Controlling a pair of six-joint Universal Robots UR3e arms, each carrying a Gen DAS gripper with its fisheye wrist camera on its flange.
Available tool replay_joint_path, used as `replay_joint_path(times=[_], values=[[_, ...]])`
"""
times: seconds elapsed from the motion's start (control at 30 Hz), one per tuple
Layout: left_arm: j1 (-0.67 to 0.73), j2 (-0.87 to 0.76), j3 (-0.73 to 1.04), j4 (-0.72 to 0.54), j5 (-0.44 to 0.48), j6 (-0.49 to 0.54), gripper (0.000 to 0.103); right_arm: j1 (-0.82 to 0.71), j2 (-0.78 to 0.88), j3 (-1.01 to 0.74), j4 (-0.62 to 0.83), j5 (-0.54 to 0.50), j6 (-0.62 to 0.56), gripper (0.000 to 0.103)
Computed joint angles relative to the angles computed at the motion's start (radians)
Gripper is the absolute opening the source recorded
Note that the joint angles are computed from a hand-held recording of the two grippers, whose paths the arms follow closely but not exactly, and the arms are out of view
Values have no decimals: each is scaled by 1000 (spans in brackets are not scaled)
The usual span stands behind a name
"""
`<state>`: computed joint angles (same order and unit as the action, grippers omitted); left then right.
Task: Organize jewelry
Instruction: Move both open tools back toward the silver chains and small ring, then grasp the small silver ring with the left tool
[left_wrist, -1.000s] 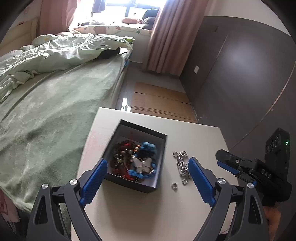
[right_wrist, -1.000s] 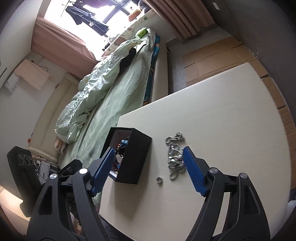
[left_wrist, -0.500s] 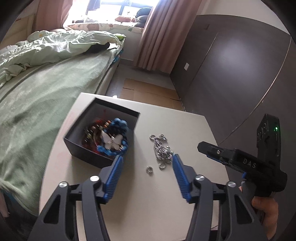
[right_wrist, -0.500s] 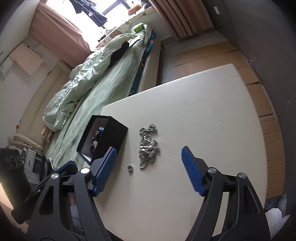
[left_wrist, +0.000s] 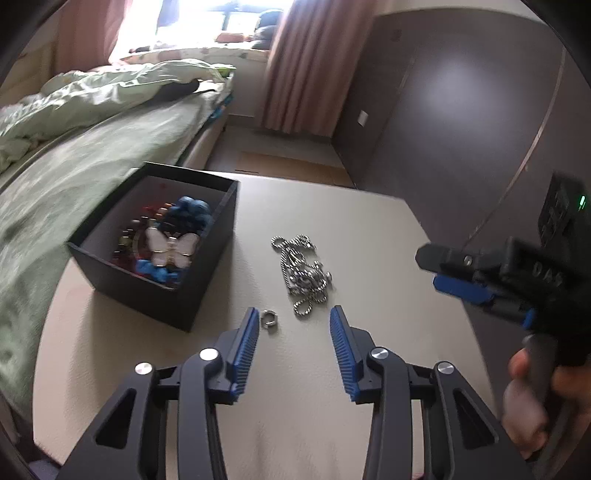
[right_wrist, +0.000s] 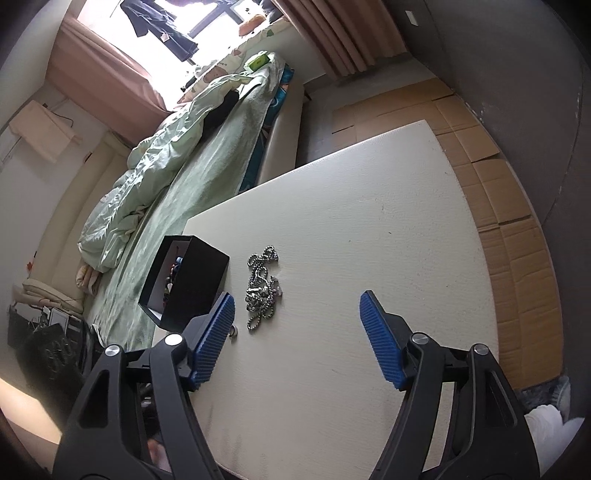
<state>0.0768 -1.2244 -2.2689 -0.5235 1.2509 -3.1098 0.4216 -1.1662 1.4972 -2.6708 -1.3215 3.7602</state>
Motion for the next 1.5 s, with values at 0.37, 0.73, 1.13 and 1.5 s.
replay_joint_path(times=[0.37,0.73,1.13,1.5], values=[[-29,-193,2,169,68,20,30,32,33,-67,106,-65,-77,46],[-145,-279,48,214,229,8,16,66,97,-169,170,-99,-88,46],[9,-80,37,20,43,63,11,127,248,-425,308,-163,-109,46],[241,185,-36,-231,-133,159,11,195,457,-798,538,-261,-138,66]])
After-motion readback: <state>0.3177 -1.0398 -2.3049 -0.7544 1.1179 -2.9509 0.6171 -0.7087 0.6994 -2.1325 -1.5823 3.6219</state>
